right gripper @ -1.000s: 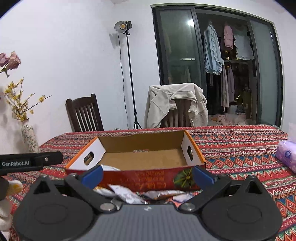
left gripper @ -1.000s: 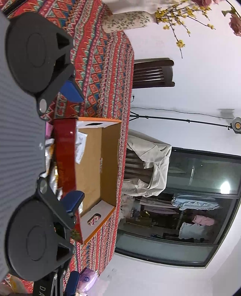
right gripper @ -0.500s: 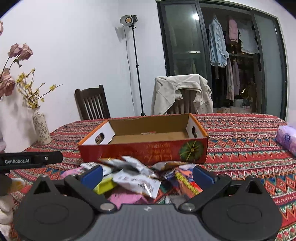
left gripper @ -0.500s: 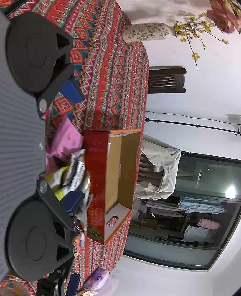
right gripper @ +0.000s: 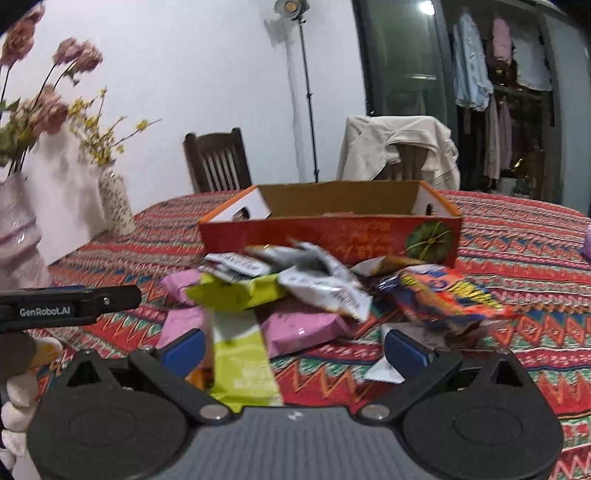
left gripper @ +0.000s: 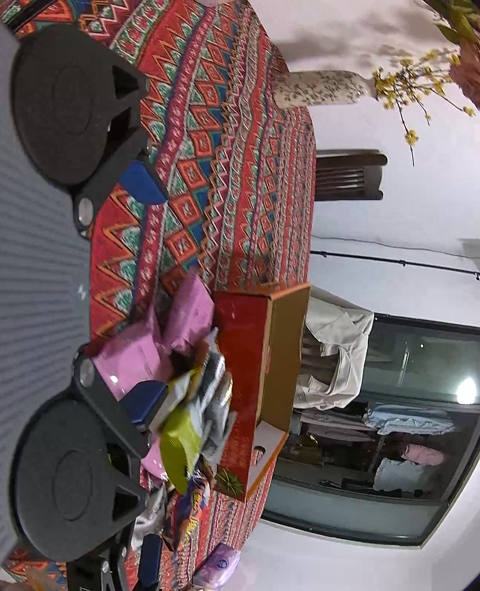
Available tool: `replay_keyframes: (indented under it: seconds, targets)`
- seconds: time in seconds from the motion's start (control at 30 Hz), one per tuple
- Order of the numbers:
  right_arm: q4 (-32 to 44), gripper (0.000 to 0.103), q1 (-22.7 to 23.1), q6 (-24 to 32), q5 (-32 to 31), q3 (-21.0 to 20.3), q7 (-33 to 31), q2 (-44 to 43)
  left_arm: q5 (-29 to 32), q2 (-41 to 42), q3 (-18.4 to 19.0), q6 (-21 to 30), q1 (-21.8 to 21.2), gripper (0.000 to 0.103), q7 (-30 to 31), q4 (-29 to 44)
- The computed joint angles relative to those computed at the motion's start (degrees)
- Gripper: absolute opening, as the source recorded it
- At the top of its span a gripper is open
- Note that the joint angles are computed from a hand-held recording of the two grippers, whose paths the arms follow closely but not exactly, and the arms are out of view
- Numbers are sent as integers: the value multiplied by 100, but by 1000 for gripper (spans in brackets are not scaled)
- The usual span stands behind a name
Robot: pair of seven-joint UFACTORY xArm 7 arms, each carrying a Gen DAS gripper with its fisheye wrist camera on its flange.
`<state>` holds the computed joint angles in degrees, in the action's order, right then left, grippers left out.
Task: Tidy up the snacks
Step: 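Grasp a yellow-green snack bar with the right tool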
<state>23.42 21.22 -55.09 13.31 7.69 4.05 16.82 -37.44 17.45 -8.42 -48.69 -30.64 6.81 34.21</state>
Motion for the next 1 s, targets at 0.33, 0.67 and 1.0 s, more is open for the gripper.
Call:
replay_keyframes:
  seconds: [0.33, 0.67, 1.0]
  targets:
    - [809, 52, -23, 753, -471, 58, 217, 478, 309, -7, 40, -106, 231, 103, -417, -255]
    - [724, 39, -58, 530, -687, 13, 469, 613, 373, 19, 44, -91, 238, 103, -565, -271]
    - [313, 19, 228, -539, -23, 2, 69, 514, -147, 22, 20, 156, -41, 103, -109, 26]
